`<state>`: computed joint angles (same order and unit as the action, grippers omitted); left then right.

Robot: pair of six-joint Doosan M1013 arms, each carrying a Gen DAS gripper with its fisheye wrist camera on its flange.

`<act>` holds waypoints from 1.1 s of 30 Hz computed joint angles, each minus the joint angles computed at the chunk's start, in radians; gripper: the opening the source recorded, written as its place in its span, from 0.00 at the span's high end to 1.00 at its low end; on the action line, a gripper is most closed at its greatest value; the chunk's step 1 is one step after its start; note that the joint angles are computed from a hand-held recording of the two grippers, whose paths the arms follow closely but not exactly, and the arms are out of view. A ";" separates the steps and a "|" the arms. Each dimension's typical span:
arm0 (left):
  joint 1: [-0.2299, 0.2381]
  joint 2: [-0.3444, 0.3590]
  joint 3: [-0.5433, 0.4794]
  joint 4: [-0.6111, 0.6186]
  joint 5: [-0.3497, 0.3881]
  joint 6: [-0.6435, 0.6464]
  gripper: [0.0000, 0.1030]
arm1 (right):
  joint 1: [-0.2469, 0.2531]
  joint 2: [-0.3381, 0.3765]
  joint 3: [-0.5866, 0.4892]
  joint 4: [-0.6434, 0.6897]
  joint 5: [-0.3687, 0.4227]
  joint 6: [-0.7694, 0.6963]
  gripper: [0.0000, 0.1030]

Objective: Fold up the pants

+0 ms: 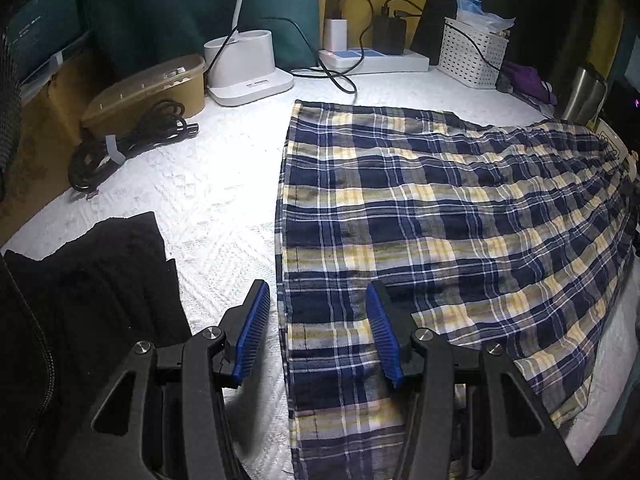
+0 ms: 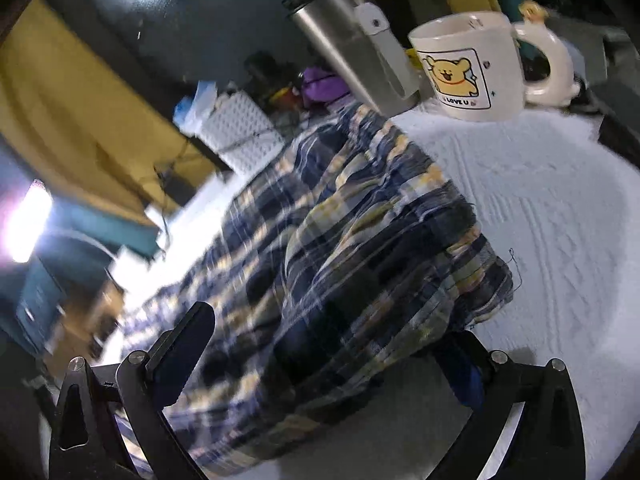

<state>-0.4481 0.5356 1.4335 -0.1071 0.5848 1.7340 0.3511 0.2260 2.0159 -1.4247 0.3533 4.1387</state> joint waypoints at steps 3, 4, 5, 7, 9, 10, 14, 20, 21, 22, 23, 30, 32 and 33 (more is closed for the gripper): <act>-0.001 0.000 0.000 0.003 -0.005 -0.003 0.52 | -0.025 0.005 -0.013 0.059 -0.059 -0.143 0.00; -0.002 0.000 0.001 0.004 -0.006 -0.011 0.52 | -0.034 0.007 -0.020 0.132 -0.078 -0.248 0.00; -0.002 0.001 0.000 0.009 -0.006 -0.018 0.52 | -0.037 0.008 -0.024 0.165 -0.088 -0.301 0.00; -0.005 0.000 0.001 0.024 -0.008 -0.042 0.52 | -0.046 0.007 -0.015 0.101 -0.117 -0.256 0.00; -0.006 -0.001 0.003 0.030 -0.010 -0.052 0.52 | -0.048 0.004 -0.006 0.021 -0.126 -0.161 0.01; -0.005 0.000 0.002 0.027 -0.011 -0.047 0.52 | -0.049 0.001 0.000 -0.014 -0.126 -0.107 0.03; -0.003 -0.002 0.008 0.022 -0.023 -0.040 0.52 | -0.030 -0.014 0.018 -0.007 -0.047 0.011 0.06; -0.005 -0.003 0.007 0.043 -0.015 -0.071 0.52 | 0.008 -0.024 0.007 0.263 0.161 -0.183 0.06; -0.004 -0.001 0.002 0.040 -0.009 -0.069 0.52 | 0.001 -0.026 0.017 0.243 0.150 -0.153 0.06; -0.004 0.002 -0.002 0.036 -0.003 -0.065 0.52 | -0.010 -0.028 0.029 0.192 0.117 -0.108 0.06; -0.005 0.002 -0.003 0.041 -0.004 -0.069 0.52 | -0.016 -0.026 0.027 0.193 0.113 -0.115 0.06; -0.008 0.004 -0.012 0.037 0.004 -0.073 0.52 | -0.044 -0.002 0.013 0.060 0.029 -0.003 0.05; -0.007 0.004 -0.012 0.035 0.005 -0.071 0.52 | -0.048 0.003 0.016 -0.030 0.018 0.074 0.07; -0.006 0.003 -0.011 0.036 0.005 -0.072 0.52 | -0.048 0.003 0.021 -0.061 0.023 0.106 0.10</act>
<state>-0.4543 0.5389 1.4223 -0.0708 0.5897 1.6622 0.3031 0.2286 2.0366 -1.4854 0.3763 4.2450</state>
